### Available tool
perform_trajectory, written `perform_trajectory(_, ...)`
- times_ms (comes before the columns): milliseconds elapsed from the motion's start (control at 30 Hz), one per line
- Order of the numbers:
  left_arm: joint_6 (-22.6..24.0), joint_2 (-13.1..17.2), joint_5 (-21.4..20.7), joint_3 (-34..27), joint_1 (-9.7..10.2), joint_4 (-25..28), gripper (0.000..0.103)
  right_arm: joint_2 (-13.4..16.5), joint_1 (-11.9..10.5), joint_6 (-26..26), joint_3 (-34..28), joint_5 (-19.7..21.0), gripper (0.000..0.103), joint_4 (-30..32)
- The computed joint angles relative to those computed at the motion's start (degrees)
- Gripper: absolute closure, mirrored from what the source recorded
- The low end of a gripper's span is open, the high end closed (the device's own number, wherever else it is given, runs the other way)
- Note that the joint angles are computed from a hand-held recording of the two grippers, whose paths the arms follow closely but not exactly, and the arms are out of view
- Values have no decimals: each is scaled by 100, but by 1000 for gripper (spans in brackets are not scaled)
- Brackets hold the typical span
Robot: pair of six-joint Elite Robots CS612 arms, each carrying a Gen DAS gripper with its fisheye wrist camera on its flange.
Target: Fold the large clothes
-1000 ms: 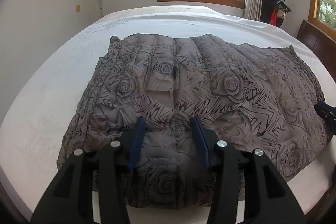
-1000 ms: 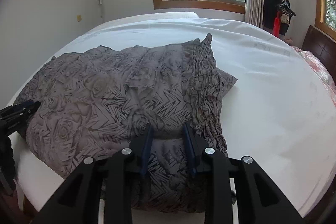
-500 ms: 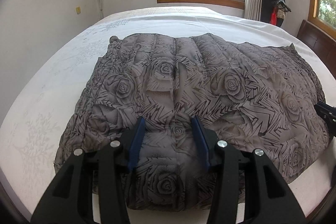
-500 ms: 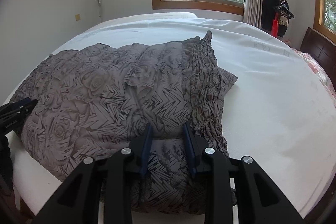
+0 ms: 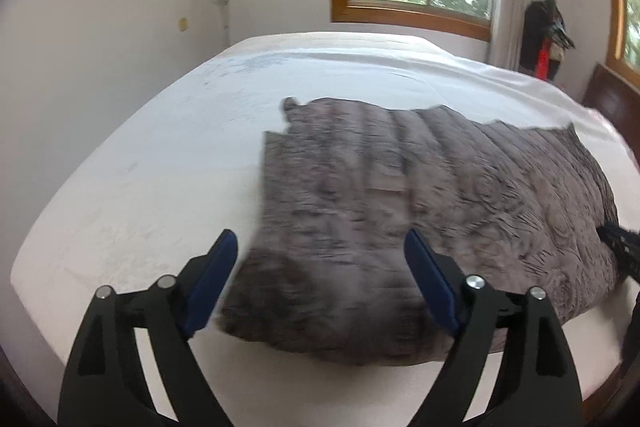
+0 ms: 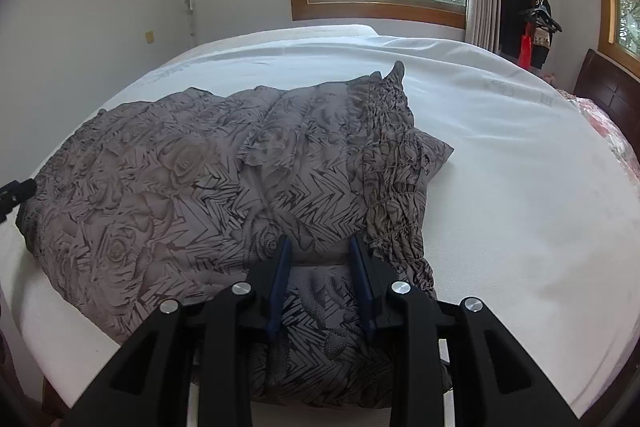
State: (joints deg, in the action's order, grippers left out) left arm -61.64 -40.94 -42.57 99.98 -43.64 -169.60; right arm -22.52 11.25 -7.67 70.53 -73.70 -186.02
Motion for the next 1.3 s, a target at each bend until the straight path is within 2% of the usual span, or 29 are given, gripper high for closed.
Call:
perform_trajectory(167, -384, -84, -497, 272, 165, -276, 13, 1, -4, 7, -1, 16, 72, 2)
perform_trajectory(300, -312, 18, -1228, 397, 327, -1131, 13, 2, -2, 10, -2, 11, 72, 2)
perform_trajectory(467, -199, 198, -1961, 358, 506, -1905, 12, -5, 3, -28, -14, -24, 72, 48)
perform_trajectory(567, -179, 285, -2233, 276, 595, -2077, 13, -7, 7, -34, -28, -42, 72, 85)
perform_trajectory(633, -109, 306, -2221, 214, 604, -2002, 19, -12, 10, -35, -37, -49, 72, 130)
perform_trajectory(700, 27, 325, -2271, 145, 616, -1994, 33, -29, 15, -32, -62, -66, 72, 264)
perform_trajectory(733, 70, 327, -2241, 114, 608, -1948, 37, -39, 17, -21, -78, -77, 72, 342)
perform_trajectory(800, 162, 334, -2147, 64, 587, -1859, 49, -48, 28, 2, -107, -113, 72, 455)
perform_trajectory(867, 223, 333, -1925, 22, 524, -1714, 54, -49, 34, 1, -127, -137, 72, 510)
perform_trajectory(967, 337, 367, -1620, -57, 442, -1504, 56, -47, 35, 39, -138, -126, 72, 546)
perform_trajectory(1067, 394, 408, -1514, -114, 420, -1455, 56, -46, 41, 41, -129, -148, 72, 533)
perform_trajectory(1167, 392, 428, -1528, -87, 427, -1569, 56, -39, 45, 39, -126, -172, 72, 512)
perform_trajectory(1300, 267, 400, -1478, 65, 410, -1955, 67, -43, 55, 40, -112, -219, 72, 471)
